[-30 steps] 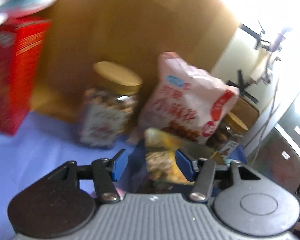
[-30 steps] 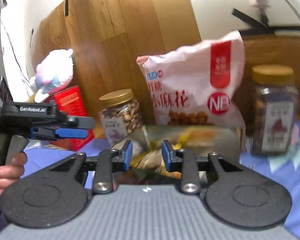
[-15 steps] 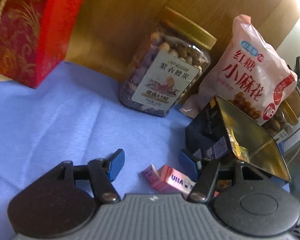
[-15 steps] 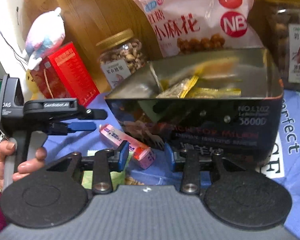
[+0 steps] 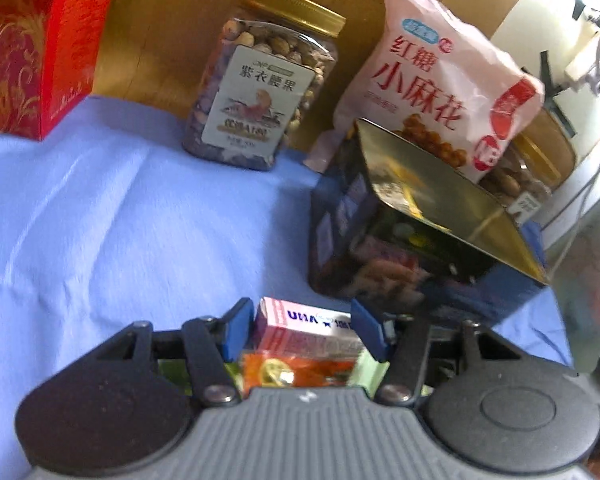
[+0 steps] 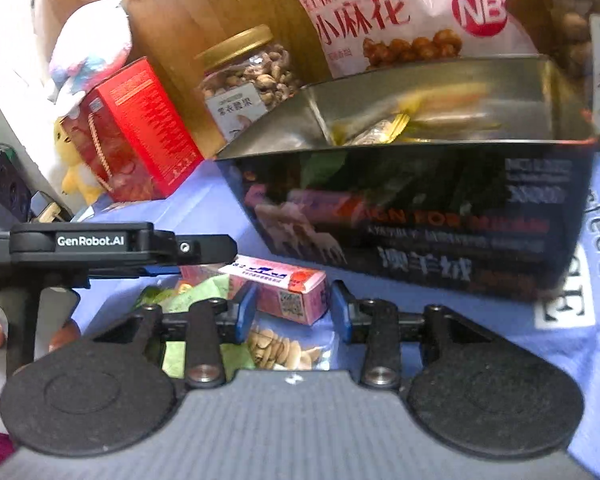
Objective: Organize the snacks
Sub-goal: 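Carry the pink candy box into the black tin box and open the left gripper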
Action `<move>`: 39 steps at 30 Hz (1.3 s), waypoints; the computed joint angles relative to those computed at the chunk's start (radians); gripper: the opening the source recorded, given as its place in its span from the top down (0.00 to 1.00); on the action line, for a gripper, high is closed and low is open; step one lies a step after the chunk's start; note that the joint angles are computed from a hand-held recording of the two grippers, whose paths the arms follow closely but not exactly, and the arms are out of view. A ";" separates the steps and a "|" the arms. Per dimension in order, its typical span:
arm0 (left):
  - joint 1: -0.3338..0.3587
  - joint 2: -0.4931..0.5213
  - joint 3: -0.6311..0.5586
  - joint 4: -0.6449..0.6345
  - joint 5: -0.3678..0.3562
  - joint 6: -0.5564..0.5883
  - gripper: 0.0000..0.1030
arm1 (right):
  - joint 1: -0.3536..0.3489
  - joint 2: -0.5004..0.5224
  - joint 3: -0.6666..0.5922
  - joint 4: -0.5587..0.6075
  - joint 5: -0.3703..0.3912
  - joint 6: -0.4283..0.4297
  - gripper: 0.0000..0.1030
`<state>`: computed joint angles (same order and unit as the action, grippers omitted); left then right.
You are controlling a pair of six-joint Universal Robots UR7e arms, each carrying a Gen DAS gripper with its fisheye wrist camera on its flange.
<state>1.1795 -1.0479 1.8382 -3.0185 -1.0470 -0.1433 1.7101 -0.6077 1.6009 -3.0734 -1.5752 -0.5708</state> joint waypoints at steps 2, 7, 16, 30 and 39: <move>-0.011 -0.019 0.027 -0.018 -0.011 -0.006 0.48 | 0.005 -0.017 0.045 -0.067 0.000 -0.050 0.59; -0.062 -0.038 0.050 -0.073 0.015 0.019 0.48 | 0.011 -0.055 0.131 -0.219 0.035 -0.115 0.59; -0.112 0.065 -0.110 -0.074 0.013 0.113 0.48 | -0.004 -0.043 0.097 -0.406 0.081 -0.129 0.59; -0.085 0.220 -0.271 -0.013 -0.037 0.120 0.48 | -0.047 0.033 -0.018 -0.529 0.035 -0.126 0.52; -0.104 0.033 -0.007 -0.183 -0.077 0.171 0.46 | -0.085 -0.059 0.180 -0.578 0.125 -0.036 0.52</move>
<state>1.0756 -1.0151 1.8310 -3.2013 -1.1238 0.0279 1.6254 -0.6669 1.7809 -3.6510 -1.4499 -0.6065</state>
